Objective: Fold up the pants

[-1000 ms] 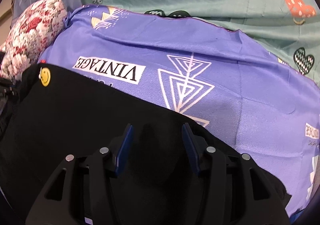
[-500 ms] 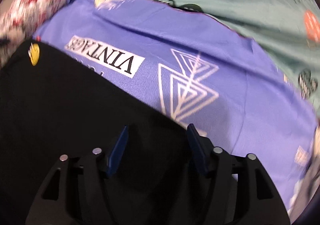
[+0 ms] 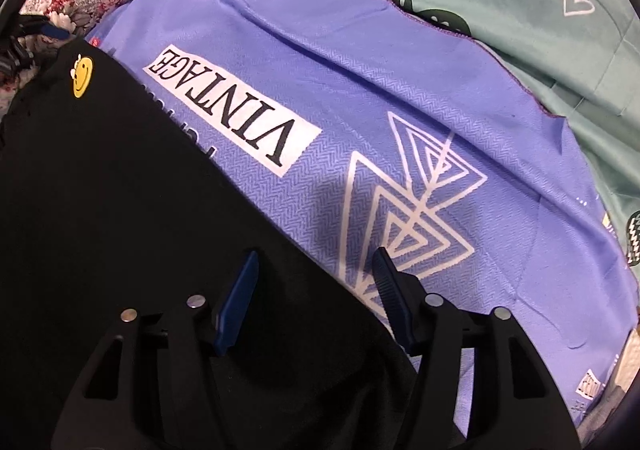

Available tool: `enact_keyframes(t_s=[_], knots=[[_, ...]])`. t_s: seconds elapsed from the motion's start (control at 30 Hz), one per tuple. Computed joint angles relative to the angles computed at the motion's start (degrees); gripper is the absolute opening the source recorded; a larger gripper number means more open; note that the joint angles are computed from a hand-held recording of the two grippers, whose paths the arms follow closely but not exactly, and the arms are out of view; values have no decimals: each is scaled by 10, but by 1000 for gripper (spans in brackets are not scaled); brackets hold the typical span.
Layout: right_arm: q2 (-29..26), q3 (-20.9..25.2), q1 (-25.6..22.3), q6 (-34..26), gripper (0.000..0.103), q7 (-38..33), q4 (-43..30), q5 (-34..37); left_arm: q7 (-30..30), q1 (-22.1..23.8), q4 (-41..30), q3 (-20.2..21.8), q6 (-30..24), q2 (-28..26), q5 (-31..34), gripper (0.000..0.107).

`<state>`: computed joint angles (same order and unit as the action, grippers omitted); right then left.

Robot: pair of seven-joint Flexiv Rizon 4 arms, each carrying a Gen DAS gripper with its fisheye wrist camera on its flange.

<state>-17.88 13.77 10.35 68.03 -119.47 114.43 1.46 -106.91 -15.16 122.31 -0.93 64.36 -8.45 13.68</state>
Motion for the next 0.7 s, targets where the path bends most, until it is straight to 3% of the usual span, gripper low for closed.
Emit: enact_keyframes(t_s=[0.03, 0.07, 0.1, 0.13, 0.17, 0.23, 0.3, 0.4, 0.5, 0.7], knots=[[0, 13, -9, -14, 42, -15, -8, 18, 15, 2, -1, -6, -7, -7, -14, 66], [4, 13, -6, -12, 33, -15, -4, 19, 44, 7, 5, -16, -3, -12, -44, 46], [8, 13, -4, -12, 28, -18, 1, 19, 55, 6, 8, -19, 5, -14, -54, 40], [10, 19, -6, -20, 9, -27, -1, 30, 67, 4, 13, -21, 16, -13, -63, 23], [13, 20, -2, -24, 5, -25, 1, 33, 62, -2, 9, -17, 14, -13, -51, 12], [21, 0, 20, -3, 3, 6, 20, 2, 13, -25, -12, 1, -7, -9, 18, 8], [31, 2, 19, 7, 2, 13, 27, 7, -15, -31, -10, 4, -9, 11, 40, 6], [65, 33, -14, -13, 2, -30, 14, 95, -43, -30, 3, -2, -6, 55, 57, 5], [133, 40, -32, -51, 2, -93, 19, 190, -57, -26, 27, -20, -6, 120, 62, 5], [313, -15, -31, -184, 2, -218, 72, 351, -87, -26, 97, -79, -27, 260, 59, 5]])
